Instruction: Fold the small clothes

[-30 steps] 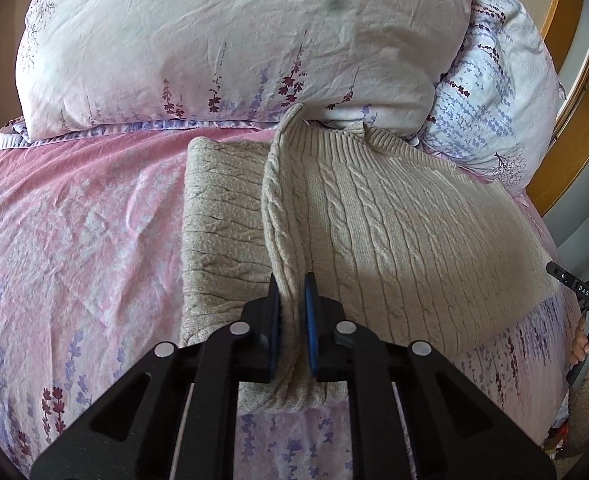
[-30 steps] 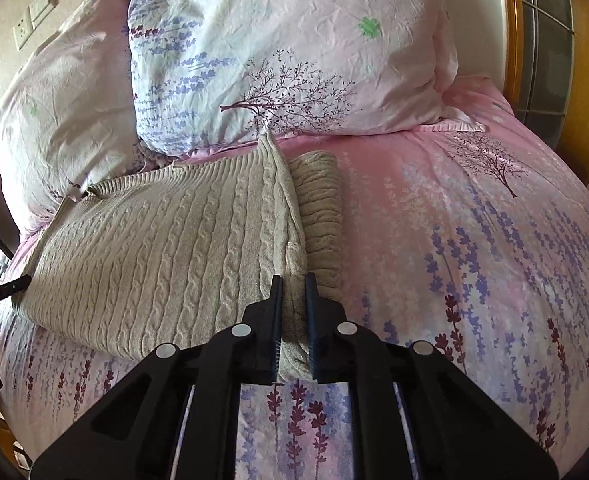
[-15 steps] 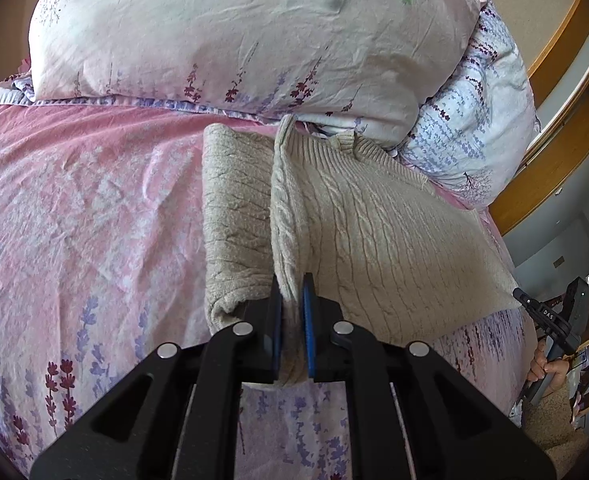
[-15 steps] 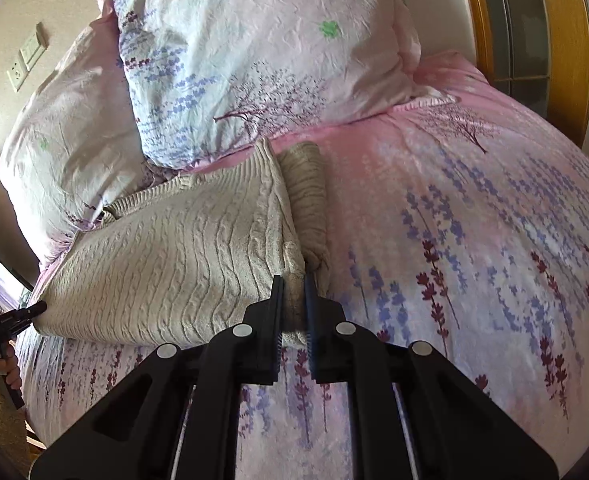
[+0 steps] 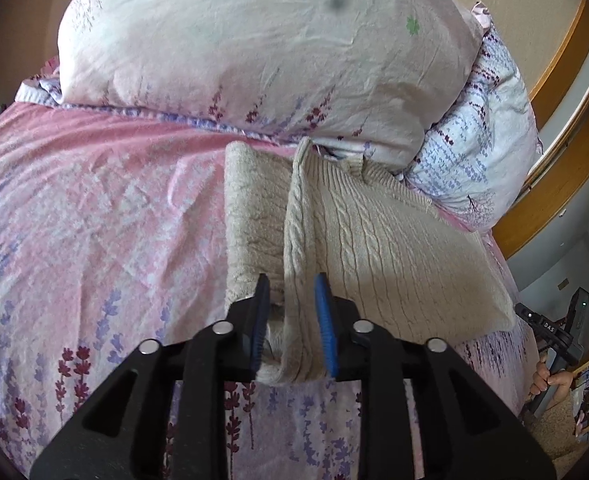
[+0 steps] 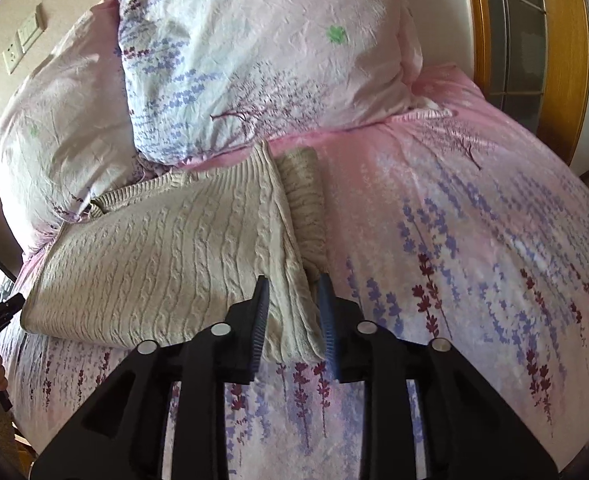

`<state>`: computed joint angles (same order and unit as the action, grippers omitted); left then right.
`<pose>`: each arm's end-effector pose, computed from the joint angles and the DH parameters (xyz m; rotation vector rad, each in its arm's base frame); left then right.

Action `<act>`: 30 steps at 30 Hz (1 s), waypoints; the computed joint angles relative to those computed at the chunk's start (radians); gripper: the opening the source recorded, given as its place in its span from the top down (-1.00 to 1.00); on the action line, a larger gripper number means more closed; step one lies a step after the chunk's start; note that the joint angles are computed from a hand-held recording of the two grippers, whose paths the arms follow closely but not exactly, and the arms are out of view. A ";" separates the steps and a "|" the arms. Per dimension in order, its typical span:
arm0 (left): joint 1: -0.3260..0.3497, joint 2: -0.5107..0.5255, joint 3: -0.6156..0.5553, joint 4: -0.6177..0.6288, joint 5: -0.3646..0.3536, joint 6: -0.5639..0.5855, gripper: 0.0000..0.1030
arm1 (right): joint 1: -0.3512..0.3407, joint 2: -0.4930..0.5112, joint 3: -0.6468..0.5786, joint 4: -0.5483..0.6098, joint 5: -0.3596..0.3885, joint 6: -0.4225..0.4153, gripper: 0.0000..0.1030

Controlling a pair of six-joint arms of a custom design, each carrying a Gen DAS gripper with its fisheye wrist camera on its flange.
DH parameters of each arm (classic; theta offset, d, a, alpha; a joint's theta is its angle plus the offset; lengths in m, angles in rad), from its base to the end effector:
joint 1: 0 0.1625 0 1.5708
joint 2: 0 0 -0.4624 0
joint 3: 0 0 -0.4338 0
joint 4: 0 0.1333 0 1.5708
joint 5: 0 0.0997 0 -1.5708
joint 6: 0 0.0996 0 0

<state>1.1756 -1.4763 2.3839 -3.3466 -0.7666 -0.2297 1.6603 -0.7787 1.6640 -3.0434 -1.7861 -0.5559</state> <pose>0.0245 -0.4738 0.3124 -0.2630 2.3402 -1.3213 0.1778 -0.7277 0.1257 0.7752 -2.5973 0.7294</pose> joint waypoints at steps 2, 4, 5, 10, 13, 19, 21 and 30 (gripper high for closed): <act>-0.041 0.032 -0.008 -0.067 0.063 0.067 0.08 | 0.013 0.006 -0.011 0.006 0.019 -0.030 0.17; -0.060 0.065 -0.029 -0.079 0.070 0.119 -0.03 | 0.029 0.022 -0.025 0.021 0.013 -0.055 0.17; -0.062 0.079 -0.043 -0.064 0.058 0.131 -0.06 | 0.034 0.030 -0.033 0.031 0.009 -0.063 0.17; -0.044 0.154 -0.110 0.036 0.052 0.137 -0.10 | 0.054 0.079 -0.067 0.059 -0.049 -0.078 0.17; -0.023 0.162 -0.122 0.104 0.055 0.091 -0.10 | 0.056 0.111 -0.103 0.095 -0.139 -0.061 0.15; -0.006 0.156 -0.114 0.089 0.034 0.091 -0.10 | 0.055 0.126 -0.092 0.055 -0.165 -0.115 0.09; -0.005 0.158 -0.112 0.086 0.031 0.088 -0.10 | 0.054 0.127 -0.088 0.043 -0.167 -0.125 0.09; -0.029 0.123 -0.077 0.117 0.038 0.025 -0.10 | 0.063 0.132 -0.104 0.079 -0.204 -0.104 0.07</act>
<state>1.1466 -1.3535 2.3065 -3.2299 -0.7282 -0.2047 1.7230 -0.6466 1.5603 -2.9644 -1.9903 -0.6600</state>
